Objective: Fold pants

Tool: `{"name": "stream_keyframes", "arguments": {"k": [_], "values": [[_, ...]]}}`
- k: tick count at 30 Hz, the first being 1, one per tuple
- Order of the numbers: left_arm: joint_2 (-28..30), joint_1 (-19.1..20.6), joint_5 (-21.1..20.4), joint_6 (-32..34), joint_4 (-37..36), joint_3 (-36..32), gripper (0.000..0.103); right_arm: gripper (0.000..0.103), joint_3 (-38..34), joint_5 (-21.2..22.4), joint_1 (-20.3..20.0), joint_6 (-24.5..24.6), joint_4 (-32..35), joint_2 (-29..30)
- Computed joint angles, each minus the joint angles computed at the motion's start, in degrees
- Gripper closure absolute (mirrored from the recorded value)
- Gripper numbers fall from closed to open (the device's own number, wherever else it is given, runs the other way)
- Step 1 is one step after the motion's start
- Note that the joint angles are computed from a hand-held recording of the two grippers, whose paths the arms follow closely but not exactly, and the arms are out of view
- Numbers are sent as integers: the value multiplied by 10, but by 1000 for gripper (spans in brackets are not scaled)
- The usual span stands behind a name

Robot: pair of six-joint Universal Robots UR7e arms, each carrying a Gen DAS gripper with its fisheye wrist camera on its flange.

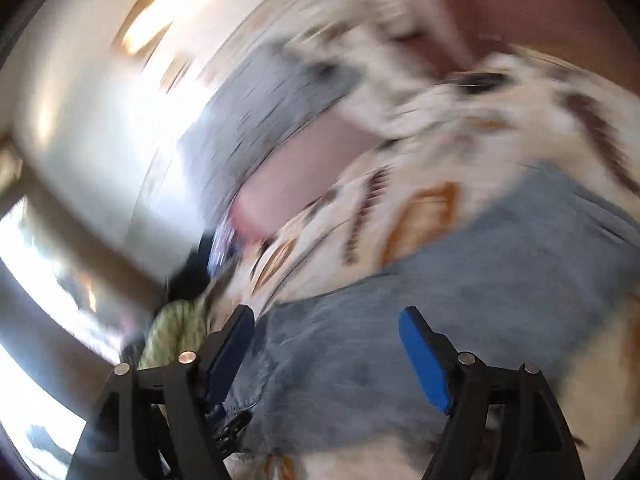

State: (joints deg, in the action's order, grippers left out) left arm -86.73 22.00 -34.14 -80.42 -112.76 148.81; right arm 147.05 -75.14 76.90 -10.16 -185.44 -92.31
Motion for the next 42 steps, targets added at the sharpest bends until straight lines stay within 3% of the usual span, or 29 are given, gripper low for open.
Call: {"name": "stream_keyframes", "arguments": {"k": [3,5,7,9,11,16,19,22,27,35,42], "values": [[12,-13,-19,-34,65,-36,30,24,15,46,-79,10,49,-68],[22,-27,-28,-12,57,-55,30,24,23,85,-127,24,61,-98],[52,-41,-27,40,44,-89,30,24,25,129,-172,41,81,-124],[92,-44,-23,113,14,-126,30,24,23,134,-194,66,80,-125],[137,-28,-39,216,-72,-163,29,24,24,179,-232,97,100,-129],[249,36,-107,345,-172,-266,29,24,11,142,-228,130,103,-116],[314,65,-119,389,-165,-334,29,24,8,112,-222,149,90,-108],[369,92,-146,426,-158,-394,29,24,-1,113,-231,152,106,-98],[448,120,-172,494,-144,-488,29,24,-17,87,-215,158,94,-76],[564,156,-189,592,-103,-644,29,24,-23,107,-221,174,83,-60],[625,177,-201,665,-110,-718,29,24,-42,99,-209,172,93,-41]]}}
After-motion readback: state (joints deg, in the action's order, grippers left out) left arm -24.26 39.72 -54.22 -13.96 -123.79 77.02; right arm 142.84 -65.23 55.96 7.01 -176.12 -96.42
